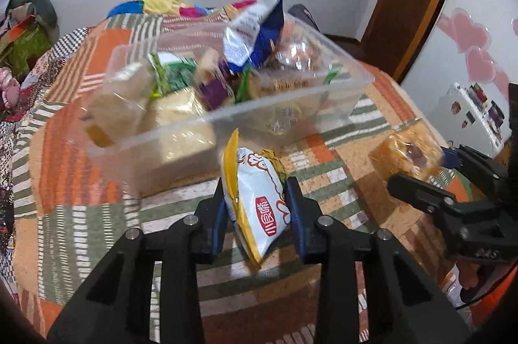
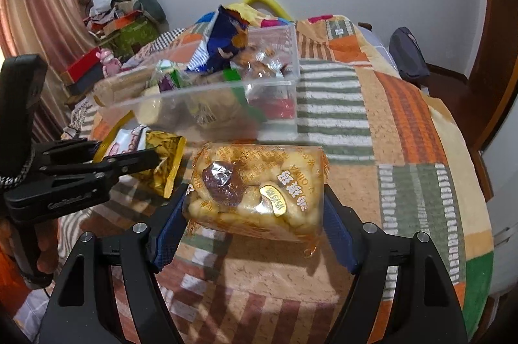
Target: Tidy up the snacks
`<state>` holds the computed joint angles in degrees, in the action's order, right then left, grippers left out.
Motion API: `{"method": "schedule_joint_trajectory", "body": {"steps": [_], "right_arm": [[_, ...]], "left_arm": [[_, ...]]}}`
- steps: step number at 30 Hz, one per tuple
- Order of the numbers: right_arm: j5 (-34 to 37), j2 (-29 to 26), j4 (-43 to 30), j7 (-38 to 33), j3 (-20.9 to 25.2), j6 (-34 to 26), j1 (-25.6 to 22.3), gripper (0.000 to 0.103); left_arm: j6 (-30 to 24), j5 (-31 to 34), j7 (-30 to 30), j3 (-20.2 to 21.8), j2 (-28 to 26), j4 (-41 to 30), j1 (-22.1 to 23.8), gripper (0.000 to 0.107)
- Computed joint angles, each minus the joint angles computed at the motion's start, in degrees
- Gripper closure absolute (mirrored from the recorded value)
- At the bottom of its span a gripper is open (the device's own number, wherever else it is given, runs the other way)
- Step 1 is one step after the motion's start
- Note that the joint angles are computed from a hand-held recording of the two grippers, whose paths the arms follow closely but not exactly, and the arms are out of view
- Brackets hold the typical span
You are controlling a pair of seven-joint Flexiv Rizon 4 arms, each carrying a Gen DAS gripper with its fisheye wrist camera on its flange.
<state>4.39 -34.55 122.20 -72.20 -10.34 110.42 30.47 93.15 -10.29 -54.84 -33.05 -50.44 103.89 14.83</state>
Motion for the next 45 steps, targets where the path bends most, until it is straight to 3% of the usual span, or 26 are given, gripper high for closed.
{"method": "schedule_joint_trajectory", "body": {"steps": [7, 15, 20, 23, 28, 31, 35, 40, 45], "right_arm": [[-0.7, 0.2, -3.1, -0.2, 1.2, 1.4, -1.9, 0.029], [-1.2, -1.6, -9.9, 0.1, -0.1, 0.0, -2.0, 0.029], [-3.0, -4.4, -15.0, 2.4, -0.7, -3.8, -2.5, 0.029], [-4.1, -5.3, -16.4, 4.0, -2.5, -6.3, -1.4, 0.029], [-8.0, -6.7, -18.8, 6.4, -1.5, -9.5, -3.4, 0.029], [-9.4, -6.9, -19.0, 8.0, -2.0, -10.4, -3.2, 0.026], [-10.1, -5.9, -17.3, 9.1, -3.0, -9.1, -2.5, 0.024], [-7.9, -3.3, -13.0, 7.9, -9.8, -5.0, 3.8, 0.024], [-1.9, 1.3, -7.8, 3.0, -13.8, 1.0, 9.7, 0.024]], "left_arm": [[4.0, 2.4, -1.0, -6.5, 1.3, 1.7, 5.8, 0.073], [4.4, 3.8, -3.4, -5.9, 0.5, -4.8, 3.7, 0.073], [2.8, 2.0, -4.3, -2.0, -1.0, -10.4, -0.6, 0.073], [1.2, 0.2, -4.7, 1.8, -1.9, -13.9, -3.9, 0.073], [-0.7, -2.8, -6.1, 10.0, -2.9, -18.5, -10.1, 0.073], [0.5, -2.9, -6.0, 11.6, -3.2, -18.9, -11.3, 0.070], [2.1, -2.4, -5.5, 9.8, -2.9, -17.7, -9.7, 0.052], [6.5, 0.7, -5.7, 3.9, -0.1, -11.7, -4.2, 0.051], [13.1, 7.2, -9.0, -3.1, 3.8, -3.8, 3.4, 0.050]]}}
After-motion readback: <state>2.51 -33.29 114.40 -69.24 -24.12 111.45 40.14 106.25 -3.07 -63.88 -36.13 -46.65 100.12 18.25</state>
